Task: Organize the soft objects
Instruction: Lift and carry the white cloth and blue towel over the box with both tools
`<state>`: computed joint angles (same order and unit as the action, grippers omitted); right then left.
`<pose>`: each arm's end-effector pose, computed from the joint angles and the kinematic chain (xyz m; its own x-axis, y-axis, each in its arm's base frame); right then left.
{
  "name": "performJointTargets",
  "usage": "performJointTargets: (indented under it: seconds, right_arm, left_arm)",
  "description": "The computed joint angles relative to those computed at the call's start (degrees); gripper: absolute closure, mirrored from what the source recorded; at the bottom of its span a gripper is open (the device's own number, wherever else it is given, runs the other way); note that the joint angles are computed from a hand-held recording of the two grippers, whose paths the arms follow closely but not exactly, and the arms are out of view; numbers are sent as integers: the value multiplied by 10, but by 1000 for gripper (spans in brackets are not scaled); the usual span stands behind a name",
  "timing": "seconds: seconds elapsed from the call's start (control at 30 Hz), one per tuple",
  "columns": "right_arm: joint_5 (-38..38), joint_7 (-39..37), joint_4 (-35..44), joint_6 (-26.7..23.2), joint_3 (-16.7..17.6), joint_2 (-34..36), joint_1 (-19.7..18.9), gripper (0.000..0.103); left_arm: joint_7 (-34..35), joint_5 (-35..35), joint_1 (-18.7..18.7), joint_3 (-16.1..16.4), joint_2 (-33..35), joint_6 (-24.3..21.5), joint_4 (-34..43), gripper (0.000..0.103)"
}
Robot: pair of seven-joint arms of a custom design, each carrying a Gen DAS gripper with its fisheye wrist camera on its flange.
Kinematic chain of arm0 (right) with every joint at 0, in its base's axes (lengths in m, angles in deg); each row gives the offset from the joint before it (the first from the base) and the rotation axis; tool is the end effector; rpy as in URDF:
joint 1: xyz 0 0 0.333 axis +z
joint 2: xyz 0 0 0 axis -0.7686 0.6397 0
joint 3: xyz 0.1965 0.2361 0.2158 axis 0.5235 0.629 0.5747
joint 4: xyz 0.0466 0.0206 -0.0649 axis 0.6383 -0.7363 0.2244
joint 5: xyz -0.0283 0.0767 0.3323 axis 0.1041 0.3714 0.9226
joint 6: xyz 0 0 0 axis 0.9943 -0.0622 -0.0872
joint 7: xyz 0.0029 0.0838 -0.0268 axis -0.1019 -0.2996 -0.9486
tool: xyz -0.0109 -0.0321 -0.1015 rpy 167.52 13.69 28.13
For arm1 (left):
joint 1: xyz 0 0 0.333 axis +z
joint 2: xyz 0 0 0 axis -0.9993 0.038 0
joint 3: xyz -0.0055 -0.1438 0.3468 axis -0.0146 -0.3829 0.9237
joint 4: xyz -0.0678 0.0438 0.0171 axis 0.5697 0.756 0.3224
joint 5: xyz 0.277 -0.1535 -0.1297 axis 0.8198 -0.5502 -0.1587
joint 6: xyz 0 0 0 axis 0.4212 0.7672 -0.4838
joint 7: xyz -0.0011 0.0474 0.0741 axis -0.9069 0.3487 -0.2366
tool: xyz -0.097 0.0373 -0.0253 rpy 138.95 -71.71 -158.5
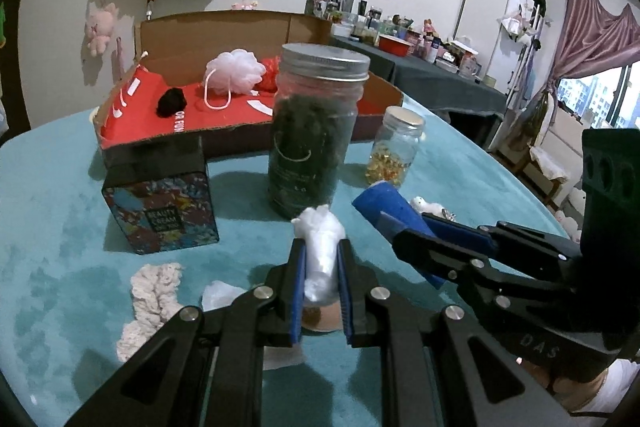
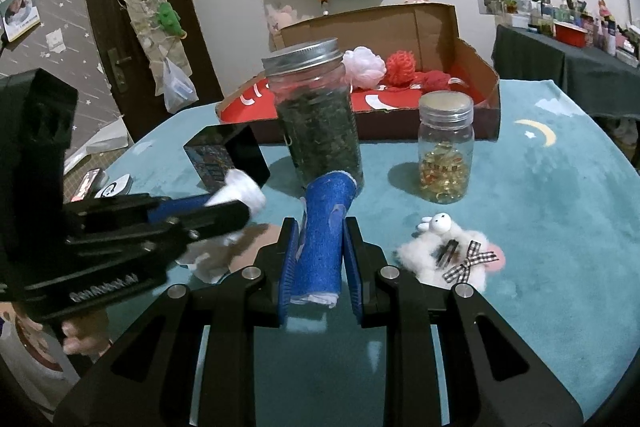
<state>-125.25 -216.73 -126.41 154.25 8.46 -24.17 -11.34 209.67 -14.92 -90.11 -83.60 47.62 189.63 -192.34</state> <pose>0.5679 0.4199 0.4450 -0.0683 -0.9699 -0.2339 -0.5387 0.2332 -0.8096 0.6119 -0.2270 0.4366 -0.7300 -0.6627 0.1673 -0.5258 0.3881 -0.7569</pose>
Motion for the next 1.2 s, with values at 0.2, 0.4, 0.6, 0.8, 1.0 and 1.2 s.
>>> performJointTargets:
  seconds: [0.2, 0.4, 0.6, 0.8, 1.0, 1.2]
  right_arm:
    - [9, -8, 4, 8, 0, 4, -1, 82]
    - [13, 1, 0, 20, -7, 2, 1, 82]
    - [12, 11, -21, 13, -8, -12, -2, 82]
    - [7, 24, -50, -3, 2, -34, -11, 82]
    - [20, 20, -78, -11, 18, -53, -30, 82]
    - [33, 11, -103, -19, 27, -75, -45, 82]
  left_arm:
    - [-2, -5, 3, -1, 2, -4, 5, 87]
    - [-16, 1, 10, 11, 1, -28, 12, 87]
    - [-19, 0, 19, 19, -3, -29, 17, 87]
    - [-70, 35, 26, 43, 1, -55, 37, 87]
    - [-128, 92, 39, 58, 9, -83, 56, 87]
    - [-184, 155, 51, 69, 27, -89, 79, 87]
